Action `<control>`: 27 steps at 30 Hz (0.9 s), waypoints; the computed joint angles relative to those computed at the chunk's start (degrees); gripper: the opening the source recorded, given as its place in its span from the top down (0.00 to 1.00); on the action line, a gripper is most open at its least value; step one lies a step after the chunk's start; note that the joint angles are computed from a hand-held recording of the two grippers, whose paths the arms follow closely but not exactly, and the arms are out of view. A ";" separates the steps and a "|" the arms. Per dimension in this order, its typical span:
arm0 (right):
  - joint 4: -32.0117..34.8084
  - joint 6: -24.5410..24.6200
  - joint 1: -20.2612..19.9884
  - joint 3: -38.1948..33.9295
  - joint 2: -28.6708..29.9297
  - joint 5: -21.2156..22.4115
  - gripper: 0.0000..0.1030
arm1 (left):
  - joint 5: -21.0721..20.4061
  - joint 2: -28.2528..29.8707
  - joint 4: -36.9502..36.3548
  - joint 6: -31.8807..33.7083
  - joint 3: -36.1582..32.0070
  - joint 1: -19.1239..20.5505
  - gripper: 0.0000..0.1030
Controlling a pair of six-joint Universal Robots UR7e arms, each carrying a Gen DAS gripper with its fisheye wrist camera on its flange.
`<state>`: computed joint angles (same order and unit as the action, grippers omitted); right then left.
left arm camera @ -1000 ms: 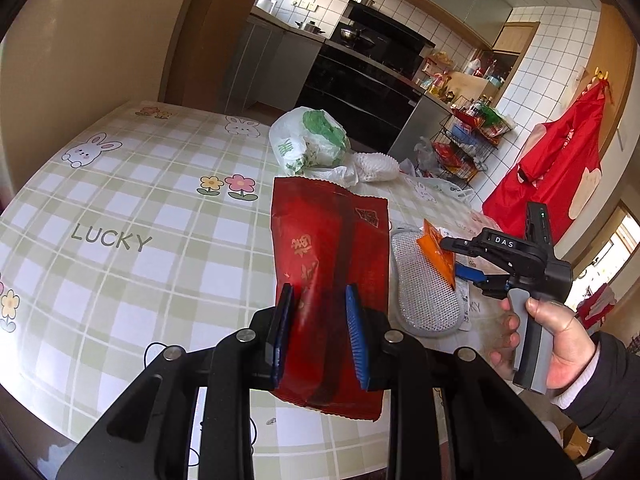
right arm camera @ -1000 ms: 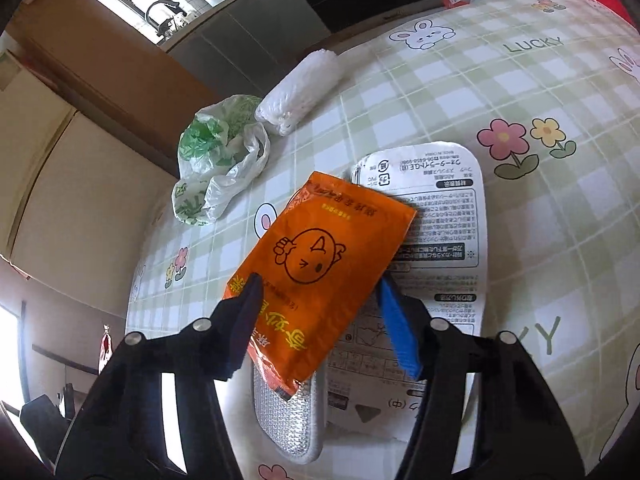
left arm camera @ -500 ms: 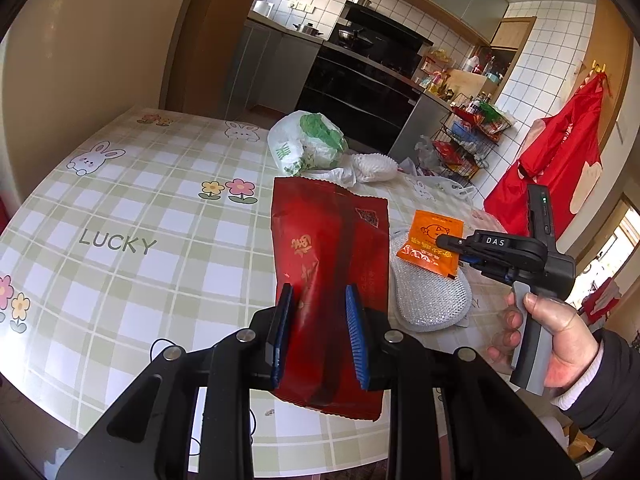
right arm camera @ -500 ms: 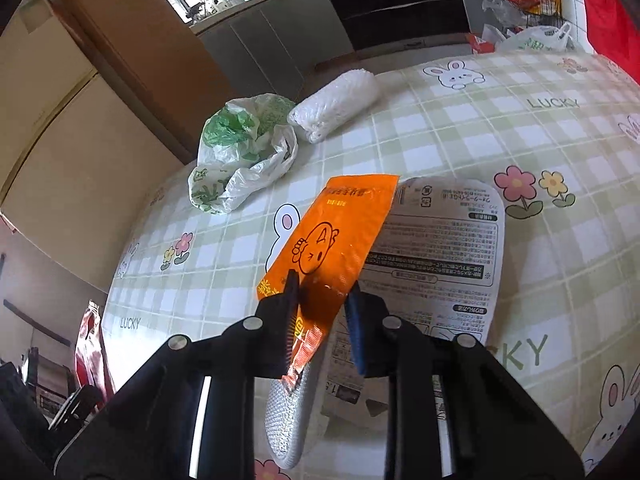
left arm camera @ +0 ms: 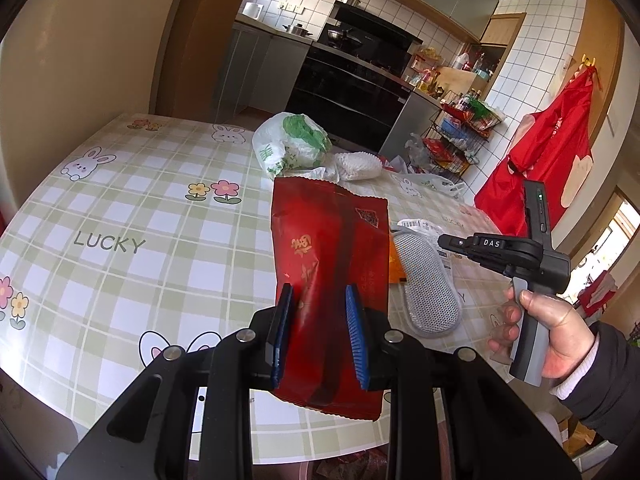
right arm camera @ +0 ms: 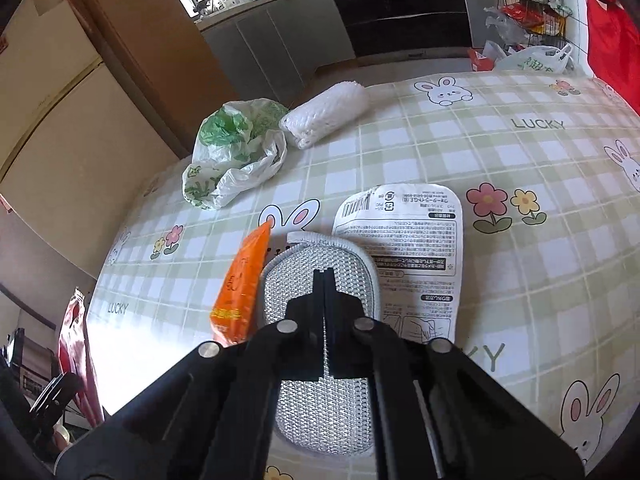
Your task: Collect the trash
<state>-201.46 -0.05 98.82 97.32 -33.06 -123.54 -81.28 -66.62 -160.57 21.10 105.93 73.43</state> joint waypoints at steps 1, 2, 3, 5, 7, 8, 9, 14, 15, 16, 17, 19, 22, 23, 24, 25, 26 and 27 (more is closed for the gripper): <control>0.34 -0.03 0.02 -0.19 0.08 -0.03 0.95 | -0.01 0.10 0.06 -0.04 -0.12 0.10 0.75; 0.59 -0.02 0.03 -0.43 0.17 0.13 0.92 | 0.02 0.13 -0.03 -0.11 -0.10 0.15 0.75; 0.85 -0.07 0.10 -0.74 0.33 0.06 0.90 | 0.00 0.23 -0.16 -0.17 -0.20 0.26 0.75; 1.60 -0.65 0.04 -1.19 0.57 1.69 0.70 | 0.04 0.30 -0.43 -0.40 -0.28 0.39 0.75; 3.19 -1.84 0.21 -2.40 1.36 3.43 0.65 | 0.19 0.49 -0.90 -0.55 -0.47 0.66 0.75; 4.51 -2.24 0.32 -3.16 1.79 4.15 0.62 | 0.34 0.56 -1.21 -0.60 -0.53 0.83 0.75; 6.08 -2.37 0.44 -4.07 2.34 4.93 0.58 | 0.48 0.58 -1.49 -0.74 -0.55 1.01 0.75; 16.93 0.69 1.84 -11.71 6.65 5.39 0.23 | 0.77 0.40 -1.97 -1.66 -1.05 2.36 0.75; 18.62 1.81 2.29 -13.67 7.84 4.12 0.21 | 0.88 0.33 -2.07 -1.62 -1.08 2.60 0.75; 20.02 2.92 2.61 -15.26 8.81 2.87 0.19 | 0.93 0.26 -2.13 -1.63 -1.12 2.86 0.75; 22.18 4.71 3.02 -17.32 9.96 0.83 0.15 | 0.95 0.17 -2.20 -1.69 -1.16 3.15 0.75; 25.49 8.16 3.26 -20.31 11.55 -1.47 0.14 | 0.73 0.00 -2.21 -2.08 -1.24 3.68 0.75; 30.55 12.10 3.46 -24.63 13.76 -5.25 0.13 | 0.12 -0.25 -2.14 -2.57 -1.41 4.50 0.75; 32.28 12.94 3.60 -26.20 14.61 -7.16 0.13 | -0.06 -0.25 -2.08 -2.61 -1.56 4.77 0.75; 33.86 13.60 3.72 -27.58 15.35 -9.18 0.13 | -0.16 -0.33 -2.13 -2.67 -1.55 4.95 0.75; 35.46 14.51 3.87 -28.88 16.04 -11.33 0.13 | -0.32 -0.39 -2.14 -2.73 -1.58 5.14 0.75; 36.46 14.90 3.90 -29.93 16.61 -12.76 0.13 | -0.50 -0.43 -2.13 -2.86 -1.66 5.30 0.75; 36.70 14.60 3.97 -30.78 17.12 -13.81 0.13 | -0.73 -0.49 -2.13 -3.01 -1.68 5.48 0.75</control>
<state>-164.76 14.55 102.79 66.55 -15.94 -137.35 -82.01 -67.10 -162.70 18.09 104.26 78.91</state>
